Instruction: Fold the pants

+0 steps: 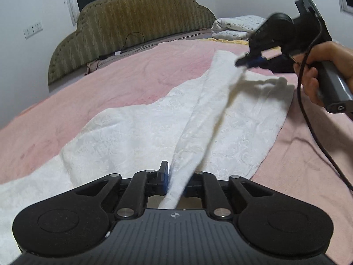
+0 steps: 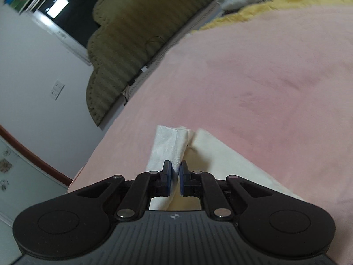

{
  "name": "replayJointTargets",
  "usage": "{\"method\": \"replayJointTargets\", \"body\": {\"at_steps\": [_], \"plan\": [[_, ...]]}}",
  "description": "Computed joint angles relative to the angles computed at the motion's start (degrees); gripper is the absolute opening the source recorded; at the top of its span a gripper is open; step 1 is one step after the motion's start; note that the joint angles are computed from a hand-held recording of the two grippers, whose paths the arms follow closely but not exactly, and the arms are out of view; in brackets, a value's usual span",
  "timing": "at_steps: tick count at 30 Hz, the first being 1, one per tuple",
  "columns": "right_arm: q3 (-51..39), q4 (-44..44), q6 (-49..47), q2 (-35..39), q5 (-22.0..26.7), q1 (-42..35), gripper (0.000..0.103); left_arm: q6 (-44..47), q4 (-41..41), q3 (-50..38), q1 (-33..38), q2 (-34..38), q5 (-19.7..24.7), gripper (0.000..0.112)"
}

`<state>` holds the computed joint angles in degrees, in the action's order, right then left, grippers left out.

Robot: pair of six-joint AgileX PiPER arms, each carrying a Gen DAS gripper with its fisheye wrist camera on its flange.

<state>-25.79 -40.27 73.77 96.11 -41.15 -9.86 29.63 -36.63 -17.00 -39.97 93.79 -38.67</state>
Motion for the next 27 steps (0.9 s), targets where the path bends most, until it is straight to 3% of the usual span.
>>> {"method": "replayJointTargets", "body": {"at_steps": [3,5,8,12,14,17,19,24,27], "plan": [[-1.5,-4.2,5.9,5.1,-3.5,-2.7,0.011,2.8,-3.5,-1.2,-1.3,1.2,-0.7,0.024],[-2.1,-4.5,6.2,8.4,-8.6,-3.8,0.011,4.2,-5.2,-1.9,-1.9,1.6,-0.6,0.024],[-4.1,-4.8,8.1,10.5,-10.4,-4.0,0.010,5.2,-8.4,-2.1,-3.5,1.1,-0.4,0.010],[-0.9,-0.4,2.0,2.3,-11.8,-3.6,0.007,7.4,-15.0,-0.7,-6.2,-3.8,-1.9,0.007],[2.6,-1.0,-1.2,-6.3,-8.6,-4.7,0.007,11.2,-17.2,0.5,-9.0,-6.8,-2.9,0.007],[4.9,-6.3,-0.2,-14.1,2.2,-6.7,0.008,14.9,-19.7,1.6,-13.6,-7.1,-4.0,0.008],[7.2,-8.1,-1.8,-15.5,7.6,-7.6,0.008,14.1,-18.5,2.1,-15.1,-4.5,-4.5,0.008],[9.9,-6.5,-3.8,-14.6,10.8,-7.3,0.008,15.2,-19.6,2.6,-19.0,0.3,-8.5,0.009],[7.0,-5.6,-4.8,-16.4,19.7,-1.9,0.014,15.3,-17.4,2.1,-16.6,2.1,-7.8,0.020]]}}
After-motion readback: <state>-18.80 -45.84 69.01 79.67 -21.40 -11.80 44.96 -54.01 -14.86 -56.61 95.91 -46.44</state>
